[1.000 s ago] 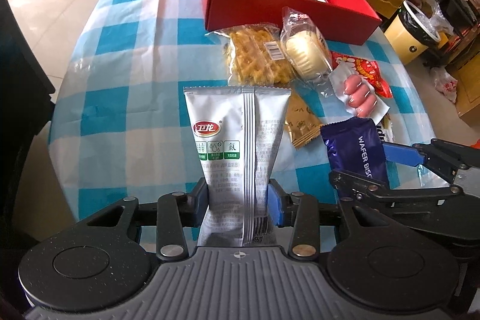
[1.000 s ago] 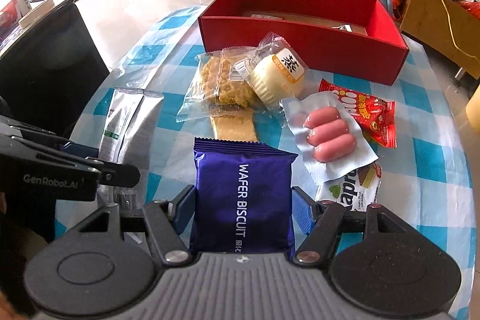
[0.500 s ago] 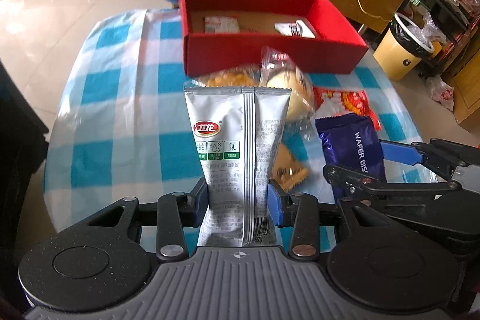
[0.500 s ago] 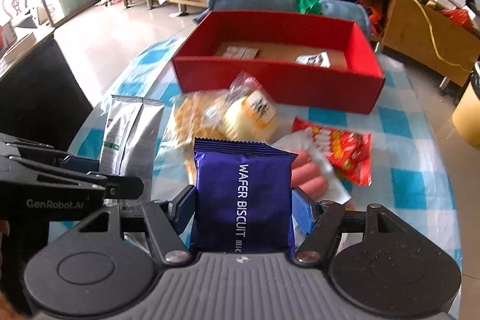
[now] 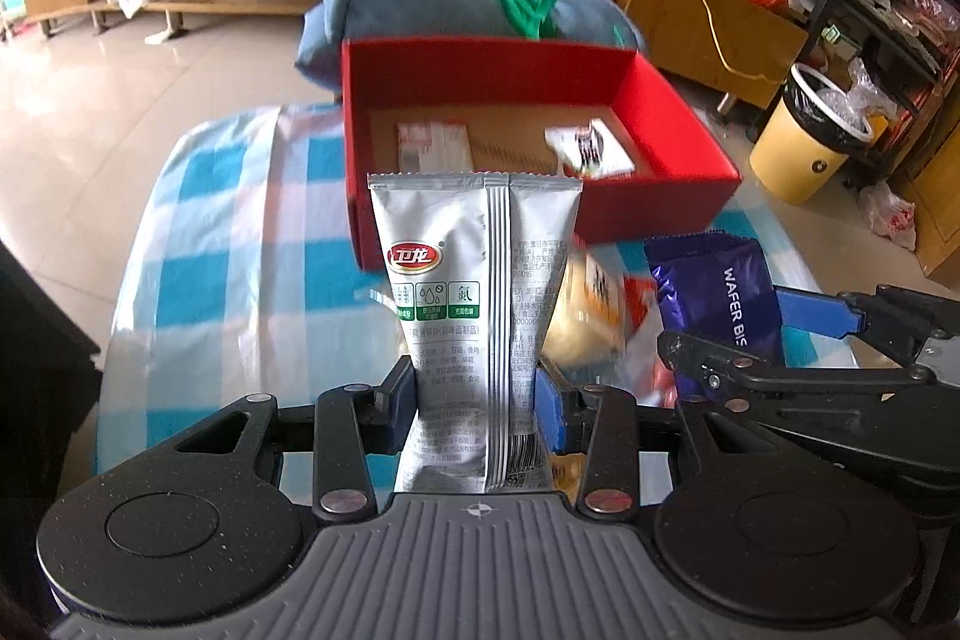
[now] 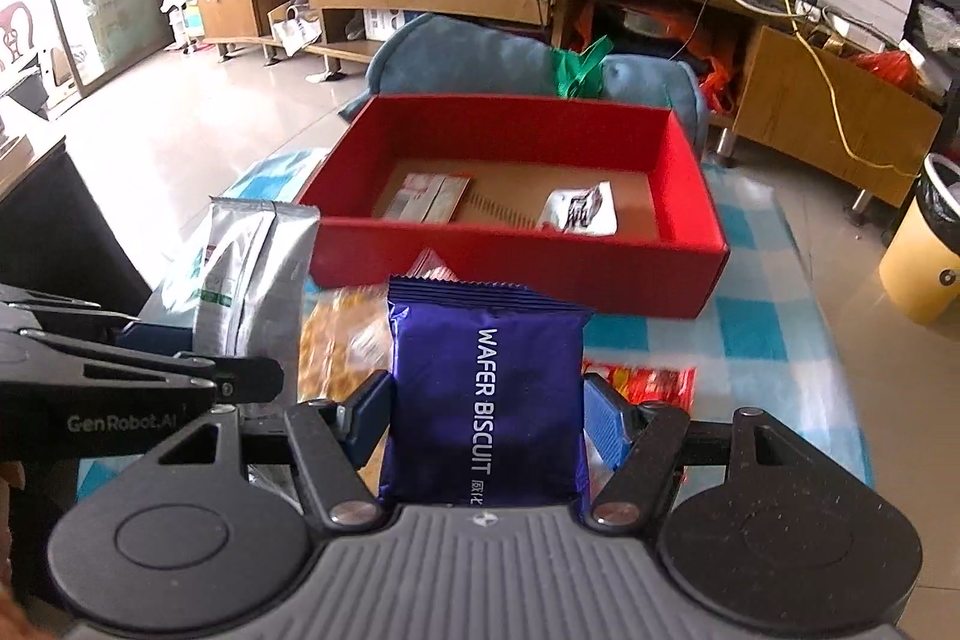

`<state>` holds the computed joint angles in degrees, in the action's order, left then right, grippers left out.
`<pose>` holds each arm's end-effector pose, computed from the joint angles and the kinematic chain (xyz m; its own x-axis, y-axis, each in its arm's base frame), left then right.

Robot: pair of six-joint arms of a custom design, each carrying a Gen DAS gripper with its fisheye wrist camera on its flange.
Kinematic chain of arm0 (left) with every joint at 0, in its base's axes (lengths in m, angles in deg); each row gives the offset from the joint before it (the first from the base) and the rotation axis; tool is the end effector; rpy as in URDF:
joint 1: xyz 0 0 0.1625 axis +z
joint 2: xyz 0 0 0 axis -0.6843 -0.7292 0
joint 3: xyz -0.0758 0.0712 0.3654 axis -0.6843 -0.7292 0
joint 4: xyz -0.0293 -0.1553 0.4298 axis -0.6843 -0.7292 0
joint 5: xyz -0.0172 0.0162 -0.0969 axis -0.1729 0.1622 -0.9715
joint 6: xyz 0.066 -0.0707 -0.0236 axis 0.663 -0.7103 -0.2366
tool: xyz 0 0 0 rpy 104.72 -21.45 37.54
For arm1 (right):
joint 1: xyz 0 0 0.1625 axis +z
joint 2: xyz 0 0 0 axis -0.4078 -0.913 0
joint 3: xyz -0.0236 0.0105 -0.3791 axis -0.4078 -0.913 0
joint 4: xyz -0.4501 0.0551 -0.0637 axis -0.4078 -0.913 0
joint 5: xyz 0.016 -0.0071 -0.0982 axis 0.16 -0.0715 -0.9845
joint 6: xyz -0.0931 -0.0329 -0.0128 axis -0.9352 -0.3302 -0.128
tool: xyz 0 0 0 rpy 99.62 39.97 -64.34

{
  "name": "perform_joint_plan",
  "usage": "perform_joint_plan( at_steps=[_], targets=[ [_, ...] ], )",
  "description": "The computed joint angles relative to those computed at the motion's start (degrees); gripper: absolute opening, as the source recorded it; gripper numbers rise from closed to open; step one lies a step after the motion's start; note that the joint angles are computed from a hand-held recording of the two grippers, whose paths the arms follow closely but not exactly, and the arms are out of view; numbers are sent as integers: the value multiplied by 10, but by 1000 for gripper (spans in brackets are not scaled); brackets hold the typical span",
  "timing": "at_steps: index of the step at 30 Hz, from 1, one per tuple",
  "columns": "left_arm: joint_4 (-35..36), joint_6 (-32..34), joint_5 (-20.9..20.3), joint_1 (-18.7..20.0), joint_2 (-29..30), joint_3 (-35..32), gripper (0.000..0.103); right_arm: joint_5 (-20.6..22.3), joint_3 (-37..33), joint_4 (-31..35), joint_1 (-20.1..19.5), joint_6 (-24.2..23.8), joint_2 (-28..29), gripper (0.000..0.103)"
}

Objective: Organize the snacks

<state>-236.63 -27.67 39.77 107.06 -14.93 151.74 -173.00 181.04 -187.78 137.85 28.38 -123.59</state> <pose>-0.0315 -0.5222 0.2607 -0.8030 0.0059 -0.5960 0.3395 0.8265 -0.4492 0.3134 -0.5261 -0.0252 -0.6998 -0.3081 0.6445 -0.6082 0.7301 -0.3114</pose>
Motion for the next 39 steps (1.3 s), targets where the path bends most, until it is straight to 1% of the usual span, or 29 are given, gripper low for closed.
perform_joint_plan(
  at_steps=[14, 21, 39],
  targets=[
    [-63, 53, 9, 0, 71, -60, 49, 2, -61, -11, -10, -24, 22, 61],
    [-79, 68, 14, 4, 104, -89, 49, 3, -88, -11, -14, -32, 31, 61],
    [-113, 97, 24, 24, 190, -186, 47, 10, -210, 17, -33, -51, 91, 61]
  ],
)
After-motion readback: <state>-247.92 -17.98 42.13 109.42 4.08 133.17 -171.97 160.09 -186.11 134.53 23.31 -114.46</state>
